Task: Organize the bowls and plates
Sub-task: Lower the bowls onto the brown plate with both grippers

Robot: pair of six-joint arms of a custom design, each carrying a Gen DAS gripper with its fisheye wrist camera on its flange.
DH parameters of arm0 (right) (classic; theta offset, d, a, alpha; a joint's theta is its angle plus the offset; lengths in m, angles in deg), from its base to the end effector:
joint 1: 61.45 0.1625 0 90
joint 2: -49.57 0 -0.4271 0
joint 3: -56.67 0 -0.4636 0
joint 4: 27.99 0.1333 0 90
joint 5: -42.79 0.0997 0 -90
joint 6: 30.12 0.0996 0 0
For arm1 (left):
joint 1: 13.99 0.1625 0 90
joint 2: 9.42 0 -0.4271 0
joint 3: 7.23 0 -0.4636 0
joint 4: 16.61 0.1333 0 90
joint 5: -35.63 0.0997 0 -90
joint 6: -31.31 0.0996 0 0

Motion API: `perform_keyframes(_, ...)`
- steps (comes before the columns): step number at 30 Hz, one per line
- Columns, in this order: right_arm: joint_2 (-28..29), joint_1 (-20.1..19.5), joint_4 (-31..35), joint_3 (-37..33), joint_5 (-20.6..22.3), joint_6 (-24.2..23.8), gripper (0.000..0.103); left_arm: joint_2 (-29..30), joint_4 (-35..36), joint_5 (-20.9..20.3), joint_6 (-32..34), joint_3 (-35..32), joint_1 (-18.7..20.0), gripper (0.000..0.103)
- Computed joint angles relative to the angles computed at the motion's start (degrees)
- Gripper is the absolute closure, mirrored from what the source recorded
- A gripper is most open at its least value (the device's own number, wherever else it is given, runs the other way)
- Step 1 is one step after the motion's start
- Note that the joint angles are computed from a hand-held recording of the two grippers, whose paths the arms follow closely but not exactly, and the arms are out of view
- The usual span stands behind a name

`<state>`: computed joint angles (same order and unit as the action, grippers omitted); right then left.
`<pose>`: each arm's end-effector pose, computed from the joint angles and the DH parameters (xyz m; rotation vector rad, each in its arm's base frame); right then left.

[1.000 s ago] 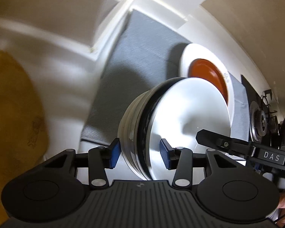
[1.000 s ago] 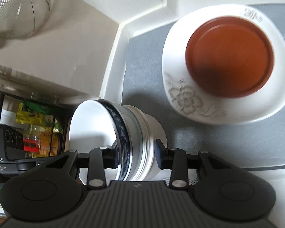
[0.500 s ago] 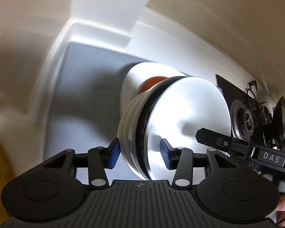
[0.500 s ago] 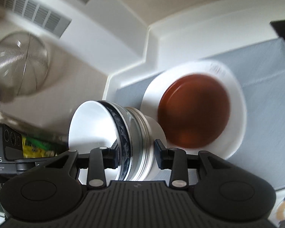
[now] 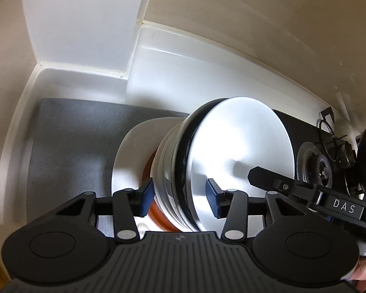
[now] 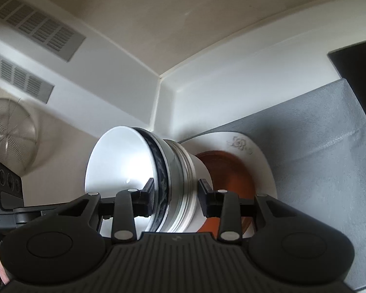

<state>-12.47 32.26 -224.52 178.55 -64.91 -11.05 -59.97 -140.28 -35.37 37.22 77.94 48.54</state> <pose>0.1397 -0.5627 0.1464 -0.5495 -2.6949 1.2454 -0.1994 -0.7428 0.1331 0.8113 2.6925 -0.0651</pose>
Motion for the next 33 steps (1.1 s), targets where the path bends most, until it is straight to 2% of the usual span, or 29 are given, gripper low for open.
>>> perform_keyframes(3,0.89,-1.21,-1.64,0.25,0.98,-0.24,0.062,1.49,-0.93,0.21,0.66,-0.66,0.22,0.055)
perform_keyframes(7,2.5,-2.49,-1.93,0.2,1.6,-0.18,0.063,2.43,-2.25,2.65,1.44,0.13,0.05,0.055)
perform_keyframes(12,4.37,-3.34,-4.48,0.65,1.83,-0.3,0.063,1.96,-7.84,4.42,5.06,3.52,-0.18,0.056)
perform_keyframes(17,4.68,-3.58,-6.88,1.68,1.42,-1.25,0.064,1.35,-10.14,3.54,6.58,5.25,-0.06,0.058)
perform_keyframes(19,4.52,-3.68,-8.88,2.56,1.73,0.07,0.06,0.75,-11.87,3.17,6.51,6.35,0.0,0.059)
perform_keyframes(20,4.44,-3.21,-9.15,2.72,0.7,0.38,0.06,-0.04,-13.89,2.59,7.11,7.5,-0.1,0.059)
perform_keyframes(22,4.35,-1.53,-10.3,2.99,-2.27,-0.66,0.061,-2.4,-19.48,1.24,9.73,10.72,-0.7,0.052)
perform_keyframes(26,2.81,4.28,-10.55,3.48,-11.55,-1.29,0.059,-8.32,-27.52,3.4,14.18,17.3,-3.8,0.027)
perform_keyframes(27,2.29,6.29,-9.73,3.41,-14.65,-1.51,0.053,-10.03,-28.04,3.42,14.23,18.56,-4.56,0.02)
perform_keyframes(29,1.22,10.87,-7.25,2.97,-21.64,-2.44,0.042,-13.96,-27.56,3.63,12.63,20.9,-6.32,0.013)
perform_keyframes(31,0.37,15.77,-2.74,2.02,-29.45,-2.26,0.021,-18.22,-26.84,4.76,10.36,23.39,-8.63,0.008)
perform_keyframes(33,-0.99,19.76,-0.4,2.14,-32.68,-3.92,0.015,-22.18,-25.89,7.3,6.76,25.89,-11.51,0.003)
